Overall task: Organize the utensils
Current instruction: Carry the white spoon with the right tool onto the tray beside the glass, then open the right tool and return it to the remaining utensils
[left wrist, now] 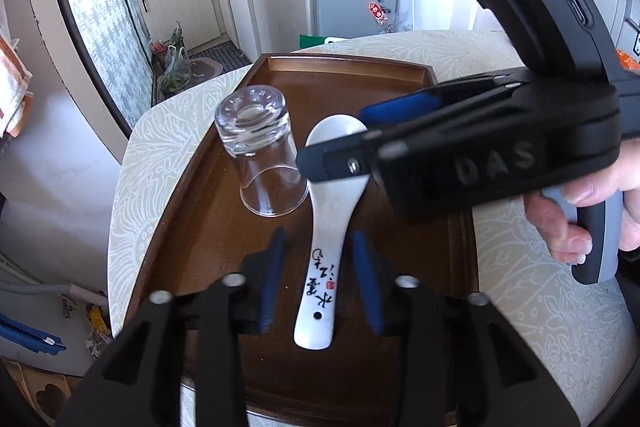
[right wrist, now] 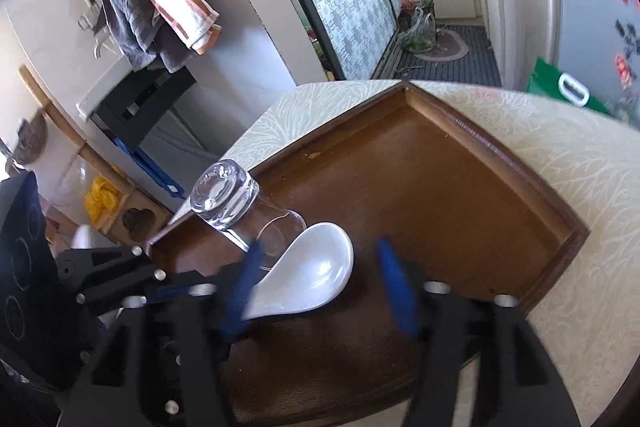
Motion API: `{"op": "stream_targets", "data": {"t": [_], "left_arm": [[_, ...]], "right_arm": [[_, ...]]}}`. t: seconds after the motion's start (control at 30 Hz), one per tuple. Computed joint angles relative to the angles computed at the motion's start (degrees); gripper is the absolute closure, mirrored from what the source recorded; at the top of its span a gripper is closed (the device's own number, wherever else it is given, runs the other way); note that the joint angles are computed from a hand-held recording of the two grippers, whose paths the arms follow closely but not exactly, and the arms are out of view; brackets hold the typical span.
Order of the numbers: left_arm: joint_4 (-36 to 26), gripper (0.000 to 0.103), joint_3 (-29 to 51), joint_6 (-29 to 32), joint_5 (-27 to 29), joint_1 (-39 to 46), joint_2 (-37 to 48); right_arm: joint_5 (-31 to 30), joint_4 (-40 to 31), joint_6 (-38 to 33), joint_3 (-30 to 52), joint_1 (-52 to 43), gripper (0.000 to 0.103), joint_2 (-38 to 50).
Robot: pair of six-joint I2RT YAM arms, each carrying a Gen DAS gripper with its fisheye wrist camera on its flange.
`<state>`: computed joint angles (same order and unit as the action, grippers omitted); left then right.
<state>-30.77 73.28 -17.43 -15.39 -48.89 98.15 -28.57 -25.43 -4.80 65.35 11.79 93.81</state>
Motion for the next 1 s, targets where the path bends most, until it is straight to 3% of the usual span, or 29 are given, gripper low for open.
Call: {"op": "stream_targets", "data": {"t": [0.2,0.3,0.7,0.83,1.0], "left_arm": [[0.5,0.025,-1.3,-0.6,-1.3,-1.6,-1.1],[0.3,0.018,-2.0,-1.4,-2.1,-2.1,-2.1],[-1.5,0.010,-3.7,-7.6,-7.3,-6.4,-7.0],[-0.1,0.010,-2.6,-9.6,-9.1,-9.3,-6.9],[4.3,0.009,1.5,-8.9,-10.6,-14.5,-3.1]], "right_arm": [[0.2,-1.2,-0.1,-0.3,-1.1,0.015,-0.4],[-0.6,-1.6,-0.6,-1.0,-2.4,0.015,-1.6],[-1.3,-4.5,-3.5,-5.3,-6.5,0.013,-9.4],[0.5,-5.8,-7.7,-8.5,-9.3,0.013,-16.3],[-1.6,-9.5,-16.3,-11.9,-20.3,0.013,-24.9]]}}
